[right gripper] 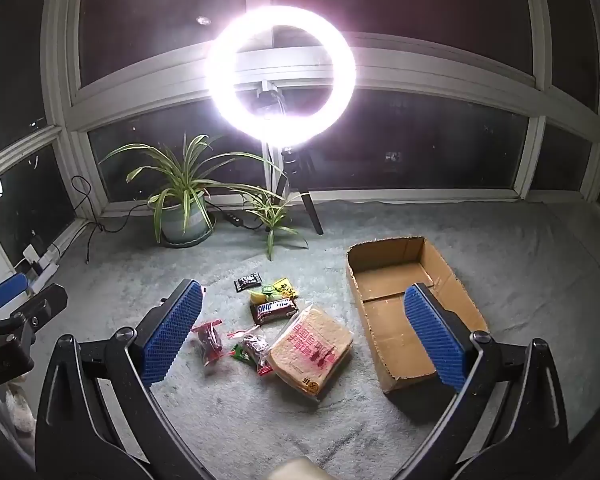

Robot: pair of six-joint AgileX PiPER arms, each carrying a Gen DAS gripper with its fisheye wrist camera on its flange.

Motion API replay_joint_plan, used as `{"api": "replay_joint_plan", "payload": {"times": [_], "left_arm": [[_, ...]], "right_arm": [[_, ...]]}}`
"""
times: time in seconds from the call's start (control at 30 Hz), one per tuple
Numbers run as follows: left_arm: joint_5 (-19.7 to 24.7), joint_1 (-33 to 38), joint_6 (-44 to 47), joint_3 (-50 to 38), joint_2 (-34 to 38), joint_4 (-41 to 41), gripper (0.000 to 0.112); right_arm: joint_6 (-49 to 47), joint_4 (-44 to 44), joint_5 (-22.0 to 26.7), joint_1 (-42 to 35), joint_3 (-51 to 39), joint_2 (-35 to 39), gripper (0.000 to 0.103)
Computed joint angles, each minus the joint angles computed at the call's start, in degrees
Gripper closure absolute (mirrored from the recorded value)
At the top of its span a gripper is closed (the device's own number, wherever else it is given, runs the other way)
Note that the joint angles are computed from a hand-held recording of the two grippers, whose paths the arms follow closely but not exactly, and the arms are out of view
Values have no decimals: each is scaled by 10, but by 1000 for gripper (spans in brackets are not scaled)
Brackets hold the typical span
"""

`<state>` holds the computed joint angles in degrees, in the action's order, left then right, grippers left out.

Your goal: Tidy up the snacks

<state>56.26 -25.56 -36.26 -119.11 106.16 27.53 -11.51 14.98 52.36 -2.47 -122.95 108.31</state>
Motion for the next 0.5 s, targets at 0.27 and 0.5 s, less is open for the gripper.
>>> {"api": "replay_joint_plan", "payload": {"times": [0.27, 0.5], "left_arm": [[-3, 13, 3, -15, 11, -24, 10], [-16, 14, -4, 6, -4, -22, 10]], "right_arm": [[-1, -7, -1, 1, -1, 4, 0], [3, -6, 5, 2, -21, 15, 0]]}}
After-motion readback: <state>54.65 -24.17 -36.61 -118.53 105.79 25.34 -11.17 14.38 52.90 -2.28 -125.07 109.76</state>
